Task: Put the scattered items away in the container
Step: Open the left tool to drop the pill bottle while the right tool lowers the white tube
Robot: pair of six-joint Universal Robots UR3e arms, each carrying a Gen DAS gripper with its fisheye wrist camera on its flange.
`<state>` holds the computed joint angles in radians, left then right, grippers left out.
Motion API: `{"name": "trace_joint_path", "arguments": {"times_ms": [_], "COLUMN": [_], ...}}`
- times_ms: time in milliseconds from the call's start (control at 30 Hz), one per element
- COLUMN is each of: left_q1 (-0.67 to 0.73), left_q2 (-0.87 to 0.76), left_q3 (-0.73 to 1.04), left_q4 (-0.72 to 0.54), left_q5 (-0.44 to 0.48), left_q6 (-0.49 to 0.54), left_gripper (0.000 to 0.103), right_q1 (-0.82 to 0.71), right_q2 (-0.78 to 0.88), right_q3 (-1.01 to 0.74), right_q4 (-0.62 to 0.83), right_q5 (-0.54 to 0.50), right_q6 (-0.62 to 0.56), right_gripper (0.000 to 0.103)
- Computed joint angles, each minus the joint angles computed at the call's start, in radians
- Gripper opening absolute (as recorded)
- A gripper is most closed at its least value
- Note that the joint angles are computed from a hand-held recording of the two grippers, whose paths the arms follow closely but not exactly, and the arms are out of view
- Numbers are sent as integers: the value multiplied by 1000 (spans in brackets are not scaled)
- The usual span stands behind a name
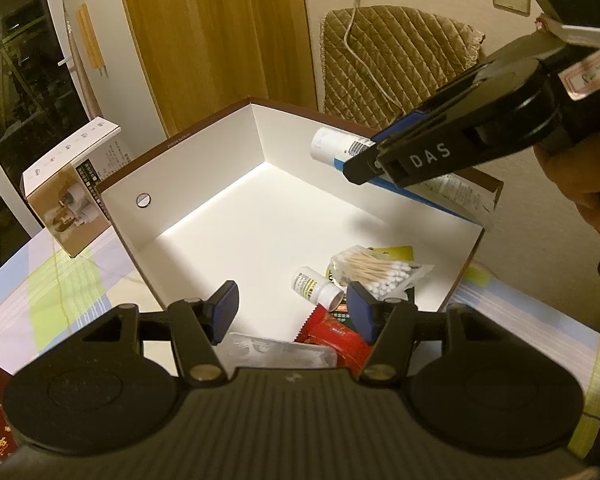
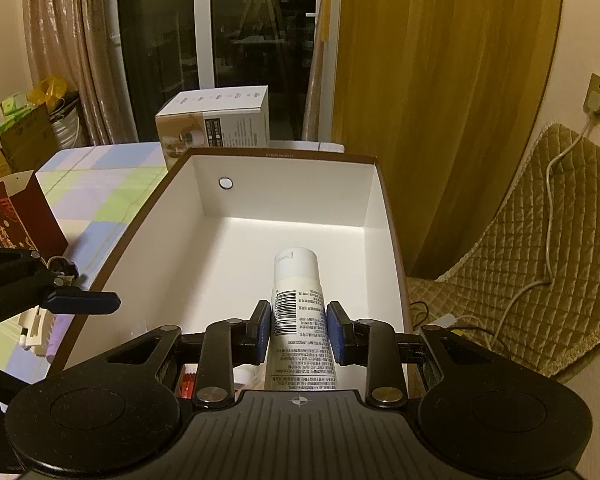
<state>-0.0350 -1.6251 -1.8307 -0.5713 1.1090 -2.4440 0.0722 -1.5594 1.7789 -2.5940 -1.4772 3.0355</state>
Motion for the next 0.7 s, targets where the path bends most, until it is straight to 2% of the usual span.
{"name": "trace_joint_path", "arguments": {"times_ms": [233, 567, 600, 667, 700], "left_q1": [15, 34, 35, 36, 37], "left_q2": [7, 16, 16, 19, 20], "left_q3": [-11, -21, -22, -26, -26], "left_q4": [4, 0, 0, 0, 0], "left_q5": [0, -16, -17, -18, -18], "left_q6": [3, 10, 10, 10, 10], "left_gripper": [58, 60, 60, 60, 61], "right_q1": [18, 17, 16, 22, 22], "right_q2": [51, 51, 47, 38, 29], "right_q3": [-30, 13, 19, 42, 56], "right_q4": [22, -14, -23, -70, -95], "right_q5": [-8, -30, -27, -38, -33], "right_q6": [-6, 1, 4, 9, 4], "right_gripper": [33, 35, 57, 88, 88]}}
